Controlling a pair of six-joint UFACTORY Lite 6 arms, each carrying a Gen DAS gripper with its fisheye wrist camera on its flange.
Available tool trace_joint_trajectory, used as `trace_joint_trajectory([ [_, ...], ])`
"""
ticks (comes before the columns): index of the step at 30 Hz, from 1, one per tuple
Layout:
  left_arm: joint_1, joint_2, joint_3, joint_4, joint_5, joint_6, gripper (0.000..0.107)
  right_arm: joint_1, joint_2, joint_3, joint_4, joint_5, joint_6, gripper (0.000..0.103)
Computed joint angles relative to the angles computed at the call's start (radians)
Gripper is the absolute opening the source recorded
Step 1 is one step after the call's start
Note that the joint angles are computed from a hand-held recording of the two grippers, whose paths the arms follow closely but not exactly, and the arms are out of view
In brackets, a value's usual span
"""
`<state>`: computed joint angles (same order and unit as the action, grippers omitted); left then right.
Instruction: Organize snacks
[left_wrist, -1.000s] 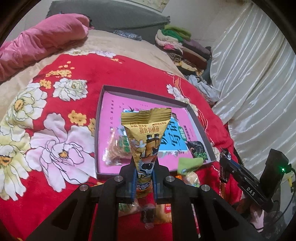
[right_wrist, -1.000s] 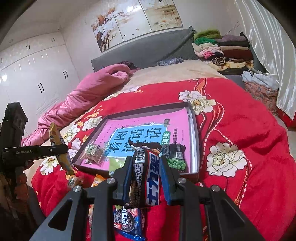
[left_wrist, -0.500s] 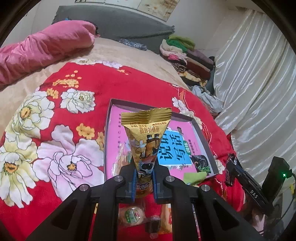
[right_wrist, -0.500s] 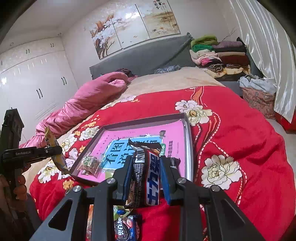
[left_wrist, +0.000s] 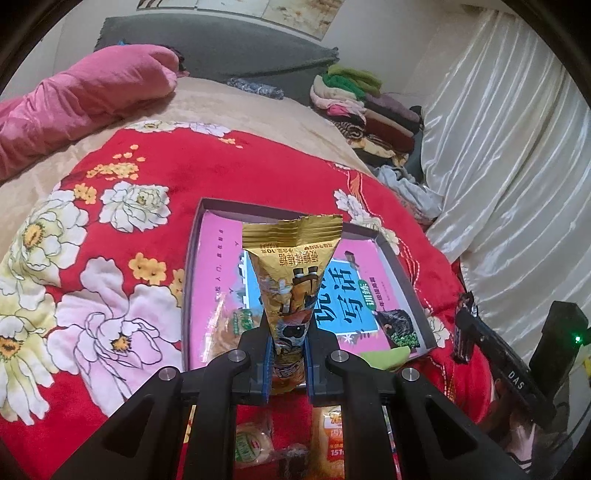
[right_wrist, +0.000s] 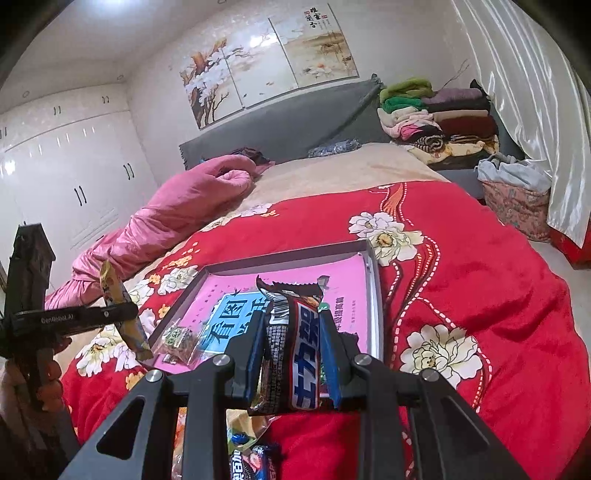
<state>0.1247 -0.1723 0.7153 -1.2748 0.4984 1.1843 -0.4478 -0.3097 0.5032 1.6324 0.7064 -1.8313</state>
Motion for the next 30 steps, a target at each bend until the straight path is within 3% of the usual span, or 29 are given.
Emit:
trace_joint_trajectory([
  [30,-0.179,0.222,0.107,-0.096,-0.125,0.056,0.013,0.044,0.182,0.1,0.144,-0.07,-0.093,0.029],
])
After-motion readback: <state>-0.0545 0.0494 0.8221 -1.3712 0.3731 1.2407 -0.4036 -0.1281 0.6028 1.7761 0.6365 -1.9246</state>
